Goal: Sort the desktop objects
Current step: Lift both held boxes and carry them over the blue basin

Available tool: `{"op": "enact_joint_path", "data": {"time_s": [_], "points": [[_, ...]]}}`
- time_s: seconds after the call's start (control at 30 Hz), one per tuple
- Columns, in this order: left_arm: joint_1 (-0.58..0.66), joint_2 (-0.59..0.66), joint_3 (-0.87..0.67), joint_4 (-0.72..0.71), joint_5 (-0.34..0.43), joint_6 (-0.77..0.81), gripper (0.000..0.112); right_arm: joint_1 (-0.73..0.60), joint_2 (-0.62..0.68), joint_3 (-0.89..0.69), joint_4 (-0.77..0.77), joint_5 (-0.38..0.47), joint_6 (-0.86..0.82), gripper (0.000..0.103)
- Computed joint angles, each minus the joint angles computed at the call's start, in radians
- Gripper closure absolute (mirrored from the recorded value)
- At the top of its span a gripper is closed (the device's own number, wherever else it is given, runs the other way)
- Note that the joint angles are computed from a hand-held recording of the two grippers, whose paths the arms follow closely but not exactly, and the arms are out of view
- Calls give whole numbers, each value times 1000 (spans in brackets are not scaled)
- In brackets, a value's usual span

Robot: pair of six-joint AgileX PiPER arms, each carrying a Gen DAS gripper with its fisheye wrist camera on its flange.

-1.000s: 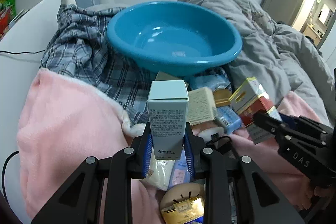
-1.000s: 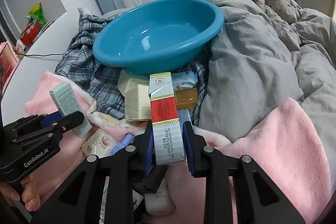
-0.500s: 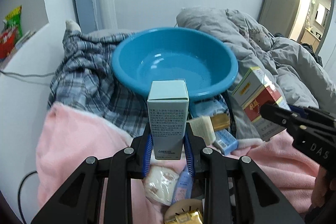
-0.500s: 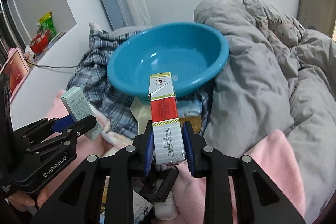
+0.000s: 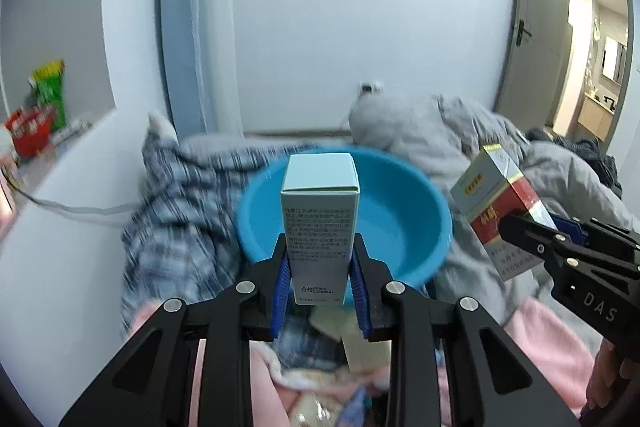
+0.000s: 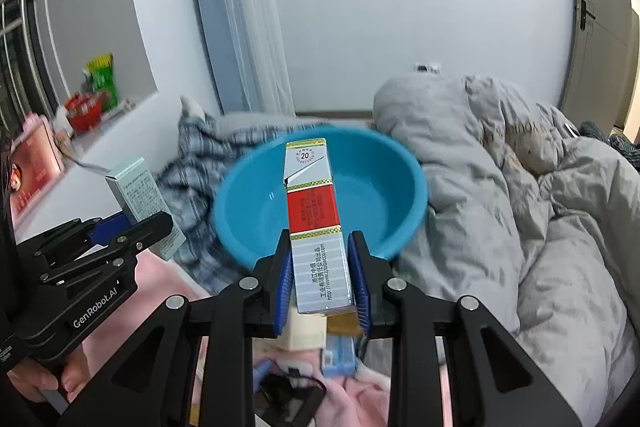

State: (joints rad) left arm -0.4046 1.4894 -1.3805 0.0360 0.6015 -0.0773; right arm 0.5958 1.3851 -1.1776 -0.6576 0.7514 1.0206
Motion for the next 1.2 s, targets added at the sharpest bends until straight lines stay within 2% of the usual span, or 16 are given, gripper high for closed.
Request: {"op": "enact_joint_path", "data": {"time_s": [0.1, 0.23, 0.37, 0.57, 0.8, 1.0, 1.13, 1.2], "points": [[-12, 0, -42, 67, -18, -48, 83, 13, 10, -52, -46, 25, 1, 78], [-14, 7, -111, 74, -21, -50, 83, 19, 20, -122, -85, 43, -9, 78], [-38, 14, -180, 173, -23, -119, 83, 17, 59, -219, -143, 79, 4, 78], [-31, 24, -303, 154, -19, -110, 83, 38, 80, -332, -208, 105, 9, 78], [-23, 32, -390, 141, 3, -100, 83, 73, 70, -385, -275, 120, 42, 78], [-30, 62, -449, 177, 8, -122, 83, 46, 108, -479, -261, 67, 45, 78], [-3, 94, -527, 98, 19, -68, 83, 31, 129, -527, -299, 48, 31, 78], [-1, 91, -525, 99, -14, -64, 83, 19, 127, -513, -316, 21, 29, 78]]}}
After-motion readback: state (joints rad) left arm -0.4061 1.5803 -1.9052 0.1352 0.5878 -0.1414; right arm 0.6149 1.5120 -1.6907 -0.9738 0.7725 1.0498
